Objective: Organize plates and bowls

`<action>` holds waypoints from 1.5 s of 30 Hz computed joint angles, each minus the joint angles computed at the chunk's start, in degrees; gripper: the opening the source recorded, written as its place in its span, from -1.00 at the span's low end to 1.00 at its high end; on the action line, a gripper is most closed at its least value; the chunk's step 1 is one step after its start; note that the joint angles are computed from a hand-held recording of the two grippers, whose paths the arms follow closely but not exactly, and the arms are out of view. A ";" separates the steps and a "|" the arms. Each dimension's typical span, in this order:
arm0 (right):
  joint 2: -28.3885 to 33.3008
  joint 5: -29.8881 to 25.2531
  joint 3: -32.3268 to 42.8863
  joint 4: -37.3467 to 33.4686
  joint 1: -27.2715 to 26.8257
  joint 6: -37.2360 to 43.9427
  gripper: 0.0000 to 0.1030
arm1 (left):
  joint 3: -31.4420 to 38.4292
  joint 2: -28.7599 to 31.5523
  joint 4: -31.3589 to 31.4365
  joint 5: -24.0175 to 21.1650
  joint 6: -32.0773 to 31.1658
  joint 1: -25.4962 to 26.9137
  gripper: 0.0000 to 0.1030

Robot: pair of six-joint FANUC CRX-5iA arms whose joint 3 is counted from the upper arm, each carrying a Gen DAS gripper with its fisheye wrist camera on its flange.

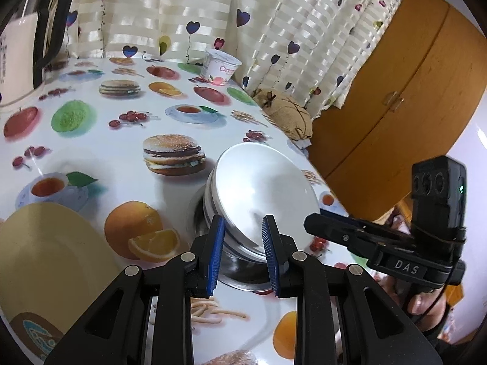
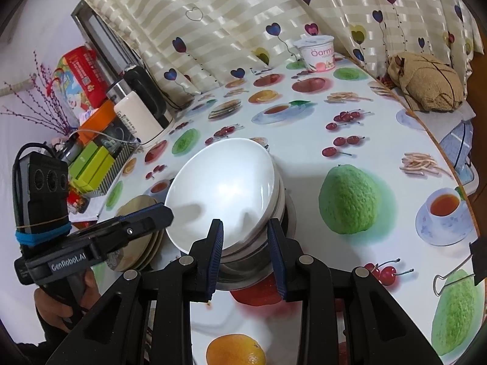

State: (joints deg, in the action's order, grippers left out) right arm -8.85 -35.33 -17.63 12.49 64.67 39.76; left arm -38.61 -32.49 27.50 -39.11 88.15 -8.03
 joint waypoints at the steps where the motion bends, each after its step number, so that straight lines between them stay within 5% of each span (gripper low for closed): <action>1: 0.05 -0.14 0.05 0.15 0.01 0.00 -0.43 | -0.07 -0.02 0.14 0.04 -0.05 0.04 -0.50; 15: -0.16 0.30 0.04 -0.49 0.23 1.26 -0.43 | -2.77 -1.15 6.46 0.21 -5.25 1.09 -0.50; 29: -3.72 1.68 -3.69 1.83 -0.55 -2.54 -0.43 | -5.54 -6.10 4.48 -0.51 -2.89 4.89 -0.50; 45: -3.53 1.55 -3.32 -7.57 -3.38 3.00 -0.43 | -6.71 -5.06 3.63 -1.20 -0.81 5.50 -0.50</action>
State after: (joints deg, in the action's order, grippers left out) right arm -12.37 -33.78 -20.96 4.92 61.29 42.75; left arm -45.32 -37.54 31.13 -40.31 87.34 -2.52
